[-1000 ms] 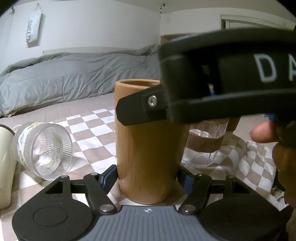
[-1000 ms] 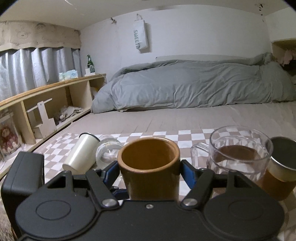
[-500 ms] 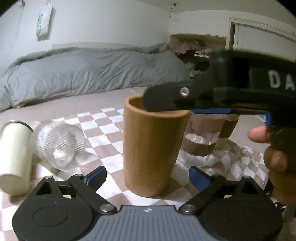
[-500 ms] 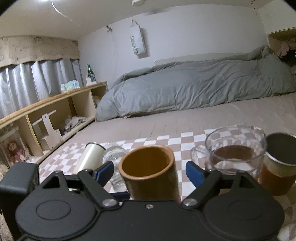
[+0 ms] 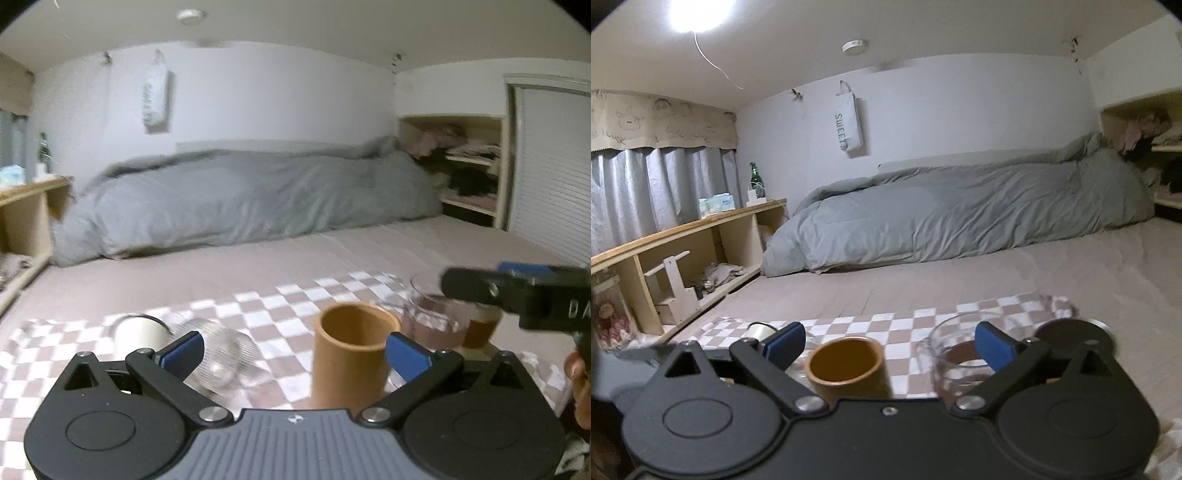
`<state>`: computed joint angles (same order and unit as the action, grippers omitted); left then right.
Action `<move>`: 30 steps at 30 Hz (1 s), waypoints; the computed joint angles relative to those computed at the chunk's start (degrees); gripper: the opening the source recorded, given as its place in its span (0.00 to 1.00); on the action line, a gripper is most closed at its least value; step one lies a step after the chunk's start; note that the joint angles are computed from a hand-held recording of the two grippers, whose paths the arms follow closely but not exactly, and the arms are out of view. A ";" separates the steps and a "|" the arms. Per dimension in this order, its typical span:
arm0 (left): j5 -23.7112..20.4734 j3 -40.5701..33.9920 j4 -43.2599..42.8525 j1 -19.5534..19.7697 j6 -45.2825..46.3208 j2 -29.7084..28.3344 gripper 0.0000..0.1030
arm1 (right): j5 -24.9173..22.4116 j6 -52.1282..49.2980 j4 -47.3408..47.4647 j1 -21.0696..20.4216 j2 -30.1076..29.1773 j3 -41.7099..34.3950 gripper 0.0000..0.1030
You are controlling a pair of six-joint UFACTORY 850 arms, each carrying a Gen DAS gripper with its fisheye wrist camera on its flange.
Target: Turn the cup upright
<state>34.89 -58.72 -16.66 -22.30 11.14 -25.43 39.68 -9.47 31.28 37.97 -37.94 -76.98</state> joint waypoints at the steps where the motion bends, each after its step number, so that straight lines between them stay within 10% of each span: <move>1: 0.23 0.35 -1.35 -0.29 0.76 0.47 1.00 | 0.52 -1.14 1.03 0.06 0.40 0.56 0.97; 30: 3.39 6.67 -15.44 -1.14 6.54 3.44 1.00 | 1.85 -16.72 15.17 1.50 0.00 2.72 1.00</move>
